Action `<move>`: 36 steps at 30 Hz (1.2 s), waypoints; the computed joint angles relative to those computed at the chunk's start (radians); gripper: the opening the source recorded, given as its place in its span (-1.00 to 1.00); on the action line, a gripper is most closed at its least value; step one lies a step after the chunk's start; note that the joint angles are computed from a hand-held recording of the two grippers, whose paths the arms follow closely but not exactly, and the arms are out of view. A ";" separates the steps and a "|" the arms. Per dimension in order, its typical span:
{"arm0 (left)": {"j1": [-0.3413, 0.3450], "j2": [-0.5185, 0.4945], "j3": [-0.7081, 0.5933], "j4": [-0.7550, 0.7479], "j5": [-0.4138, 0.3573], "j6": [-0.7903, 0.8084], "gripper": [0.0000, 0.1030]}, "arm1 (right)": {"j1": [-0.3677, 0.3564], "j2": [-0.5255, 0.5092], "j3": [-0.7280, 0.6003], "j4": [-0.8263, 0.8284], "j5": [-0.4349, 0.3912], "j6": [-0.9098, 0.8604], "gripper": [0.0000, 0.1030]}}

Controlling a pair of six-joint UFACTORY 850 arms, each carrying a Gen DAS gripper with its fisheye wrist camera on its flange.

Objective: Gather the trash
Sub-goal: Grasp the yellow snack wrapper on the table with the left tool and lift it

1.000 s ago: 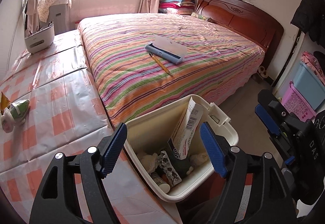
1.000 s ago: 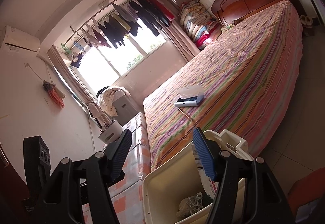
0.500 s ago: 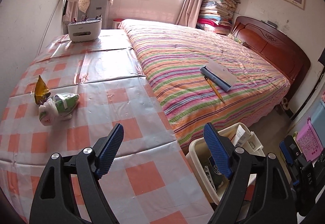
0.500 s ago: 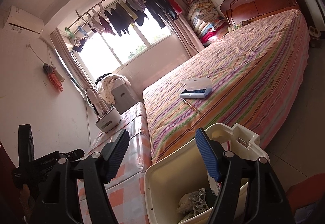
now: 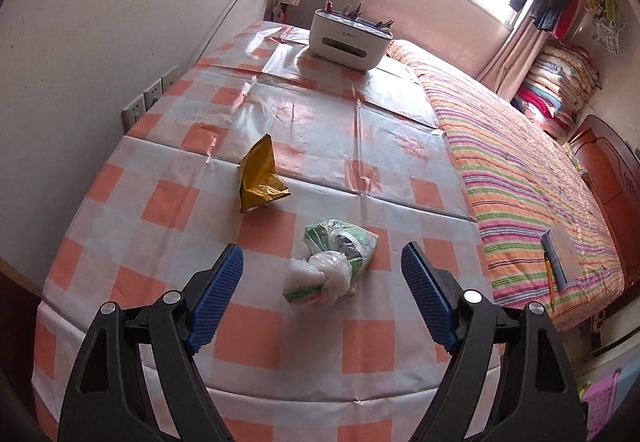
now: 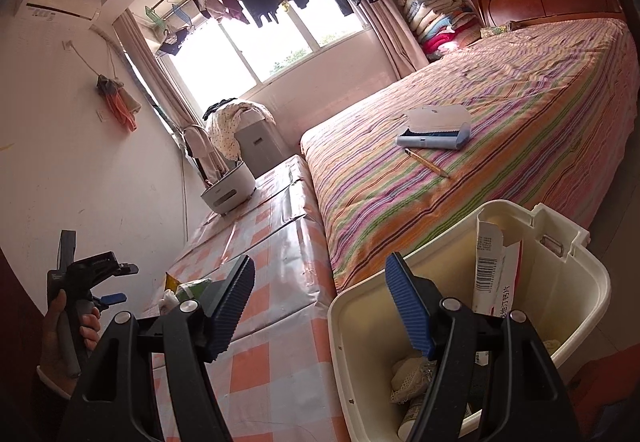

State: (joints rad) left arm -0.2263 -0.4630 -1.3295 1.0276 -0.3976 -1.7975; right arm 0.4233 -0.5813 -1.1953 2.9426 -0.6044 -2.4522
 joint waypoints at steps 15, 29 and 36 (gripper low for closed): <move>0.137 -0.261 -0.297 -0.460 -0.092 0.495 0.53 | 0.011 -0.057 -0.082 -0.220 0.065 0.203 0.28; 0.162 -0.427 -0.509 -0.633 -0.215 0.728 -0.65 | 0.013 -0.073 -0.103 -0.332 0.060 0.298 0.28; 0.108 -0.243 -0.262 -0.350 -0.130 0.414 -0.77 | 0.019 -0.078 -0.115 -0.351 0.069 0.292 0.28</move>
